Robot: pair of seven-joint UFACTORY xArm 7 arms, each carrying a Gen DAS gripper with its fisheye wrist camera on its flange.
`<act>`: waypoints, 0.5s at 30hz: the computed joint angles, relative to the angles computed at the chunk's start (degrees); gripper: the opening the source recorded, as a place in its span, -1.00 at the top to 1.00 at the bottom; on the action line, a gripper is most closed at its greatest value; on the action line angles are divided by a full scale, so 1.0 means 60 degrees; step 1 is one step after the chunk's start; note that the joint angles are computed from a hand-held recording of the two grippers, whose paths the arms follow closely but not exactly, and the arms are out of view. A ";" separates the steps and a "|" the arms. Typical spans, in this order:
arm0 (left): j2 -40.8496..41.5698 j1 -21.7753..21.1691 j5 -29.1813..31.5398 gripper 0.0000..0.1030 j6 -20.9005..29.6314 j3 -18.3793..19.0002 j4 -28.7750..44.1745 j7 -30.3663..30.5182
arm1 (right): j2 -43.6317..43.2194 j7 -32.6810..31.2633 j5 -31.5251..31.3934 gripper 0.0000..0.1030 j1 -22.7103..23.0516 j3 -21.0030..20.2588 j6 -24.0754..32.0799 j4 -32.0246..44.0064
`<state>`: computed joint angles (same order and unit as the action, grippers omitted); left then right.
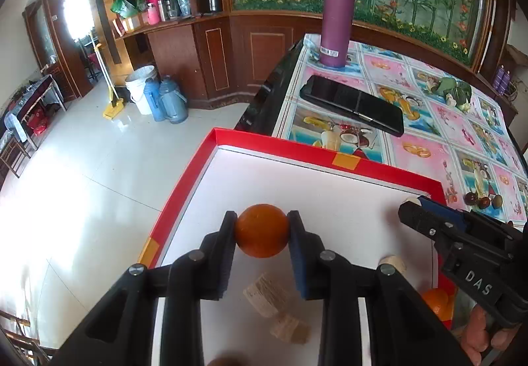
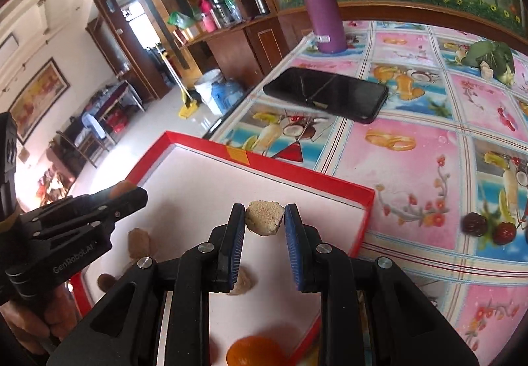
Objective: Organize fruits
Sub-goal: 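Lower the orange and beige piece into the tray and open both tools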
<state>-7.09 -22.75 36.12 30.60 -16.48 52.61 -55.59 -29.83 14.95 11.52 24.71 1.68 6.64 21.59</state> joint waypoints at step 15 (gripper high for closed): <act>0.0826 -0.0279 -0.0734 0.34 0.0410 0.0437 0.0481 0.0880 | 0.0568 0.0277 -0.0436 0.53 -0.0585 0.0477 0.0658 0.0397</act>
